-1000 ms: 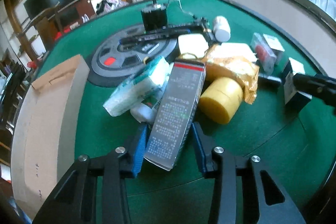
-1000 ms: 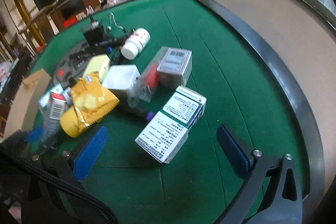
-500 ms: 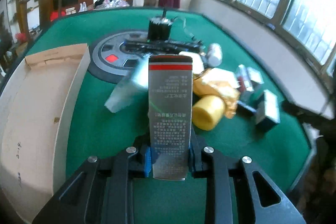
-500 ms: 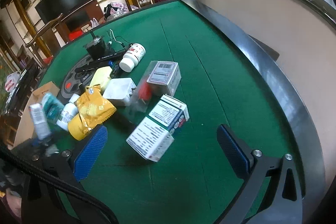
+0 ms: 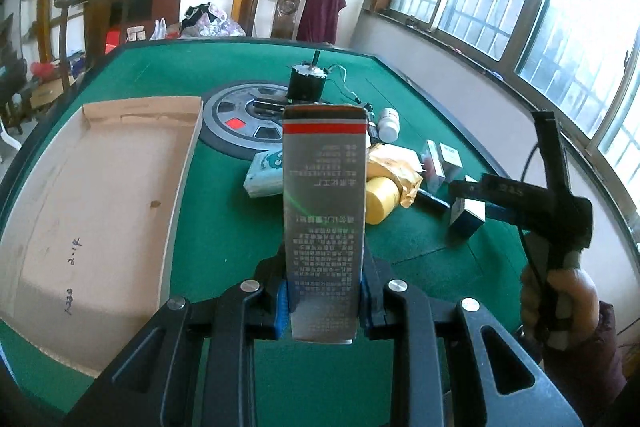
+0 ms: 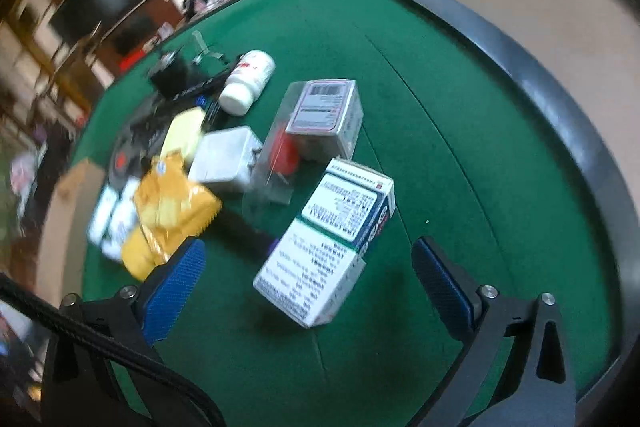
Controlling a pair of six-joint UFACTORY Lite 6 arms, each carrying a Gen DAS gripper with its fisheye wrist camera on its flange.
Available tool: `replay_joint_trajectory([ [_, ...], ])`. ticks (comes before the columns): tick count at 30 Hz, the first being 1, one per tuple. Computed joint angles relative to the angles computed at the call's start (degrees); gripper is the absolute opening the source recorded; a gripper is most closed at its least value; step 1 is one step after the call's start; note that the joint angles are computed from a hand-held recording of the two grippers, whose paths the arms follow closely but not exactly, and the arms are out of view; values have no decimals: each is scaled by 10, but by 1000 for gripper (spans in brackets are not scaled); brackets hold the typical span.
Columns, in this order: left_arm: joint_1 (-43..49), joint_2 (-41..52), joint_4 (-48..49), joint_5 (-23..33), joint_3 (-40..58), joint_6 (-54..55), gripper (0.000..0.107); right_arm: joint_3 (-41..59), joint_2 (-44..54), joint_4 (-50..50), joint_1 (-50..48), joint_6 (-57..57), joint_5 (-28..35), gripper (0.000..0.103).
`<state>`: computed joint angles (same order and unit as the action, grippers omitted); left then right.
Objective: Organize objects
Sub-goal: 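Grasp the grey red-striped box with left tool while right tool grasps white-green medicine box, then carry both boxes into the cardboard tray and open both tools to release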
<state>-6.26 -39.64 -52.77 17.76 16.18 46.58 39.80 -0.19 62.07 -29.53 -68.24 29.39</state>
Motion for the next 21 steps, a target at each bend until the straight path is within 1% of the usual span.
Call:
replay_joint_trajectory([
  [1, 3, -2, 0, 1, -2, 1, 22, 4, 6, -5, 8, 16, -11, 90],
  [2, 8, -7, 0, 5, -4, 4, 22, 7, 10, -14, 16, 28, -21, 76],
  [3, 17, -12, -5, 13, -7, 13, 22, 10, 16, -33, 26, 50, -36, 59],
  [4, 27, -20, -8, 21, -10, 20, 23, 4, 8, -41, 36, 59, -58, 53],
  [5, 35, -28, -7, 28, -13, 23, 23, -3, -1, -53, 39, 65, -70, 36],
  [6, 43, -36, -3, 36, -14, 23, 22, -4, -1, -63, 39, 71, -70, 32],
  [8, 76, -60, -6, 66, -19, 37, 23, -12, -5, -41, 26, 39, -59, 32],
  [11, 132, -78, -12, 118, -14, 64, 23, -30, -35, -36, 1, 14, -30, 32],
  [12, 154, -75, -18, 137, -7, 82, 23, -39, -55, -41, -10, 12, -13, 32],
  [15, 216, -51, -35, 180, 20, 134, 23, -48, -123, -61, -41, 25, 76, 32],
  [16, 236, -32, -38, 189, 37, 148, 23, -47, -148, -64, -44, 31, 111, 32],
  [18, 260, 2, -40, 193, 65, 164, 23, -38, -195, -72, -13, 63, 156, 32],
  [19, 270, 22, -42, 193, 80, 173, 23, -33, -210, -76, 10, 81, 164, 32],
  [21, 279, 60, -40, 173, 111, 183, 23, -15, -224, -79, 76, 123, 177, 32],
])
